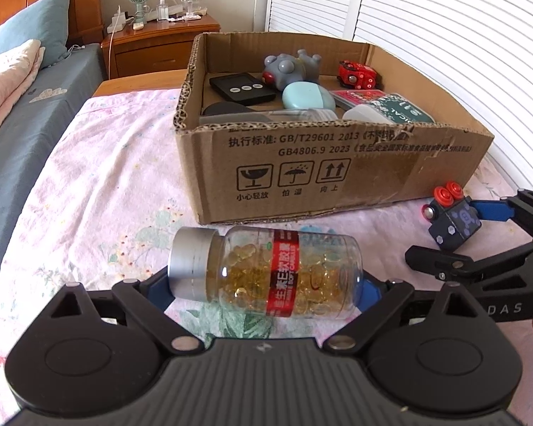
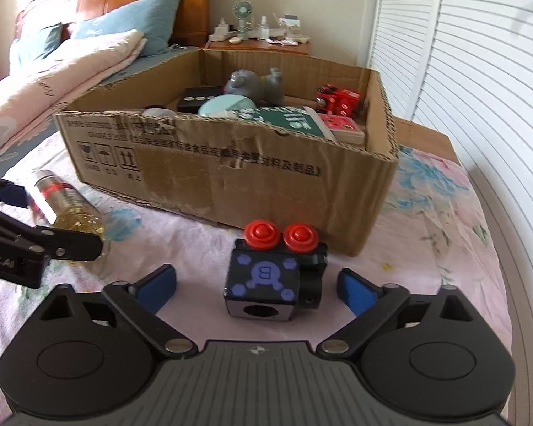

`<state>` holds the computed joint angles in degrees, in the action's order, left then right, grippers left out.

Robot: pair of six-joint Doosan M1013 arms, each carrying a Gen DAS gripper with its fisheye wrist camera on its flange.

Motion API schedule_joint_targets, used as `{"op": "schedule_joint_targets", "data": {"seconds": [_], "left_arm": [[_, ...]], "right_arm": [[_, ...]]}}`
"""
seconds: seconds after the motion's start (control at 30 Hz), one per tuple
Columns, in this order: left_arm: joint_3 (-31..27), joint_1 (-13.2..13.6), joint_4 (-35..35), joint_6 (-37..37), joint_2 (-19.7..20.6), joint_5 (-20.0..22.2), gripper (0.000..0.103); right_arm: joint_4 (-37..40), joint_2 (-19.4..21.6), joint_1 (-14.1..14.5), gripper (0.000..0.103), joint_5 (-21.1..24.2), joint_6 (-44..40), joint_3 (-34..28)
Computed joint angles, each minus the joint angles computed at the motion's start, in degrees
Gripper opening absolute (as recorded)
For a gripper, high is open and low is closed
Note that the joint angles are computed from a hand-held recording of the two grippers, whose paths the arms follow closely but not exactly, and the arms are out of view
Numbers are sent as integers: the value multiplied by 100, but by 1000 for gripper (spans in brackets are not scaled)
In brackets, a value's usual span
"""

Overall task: Organize rigid objects
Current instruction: 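Grasp the black cube with red buttons with the right tool while the left tool holds the jar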

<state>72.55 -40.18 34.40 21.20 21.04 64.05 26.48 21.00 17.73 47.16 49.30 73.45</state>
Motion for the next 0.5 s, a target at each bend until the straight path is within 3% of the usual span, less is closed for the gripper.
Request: {"op": "schedule_joint_targets", "data": {"seconds": [0.23,0.5], "left_arm": [[31,28,-9,-16,-19,-65,97],[160,80,-43,116,-83,-388,102]], "right_arm": [[48,-18,-11,72,-11,-59,-8],[29,-3,-16,72,-47,-53,-22]]}}
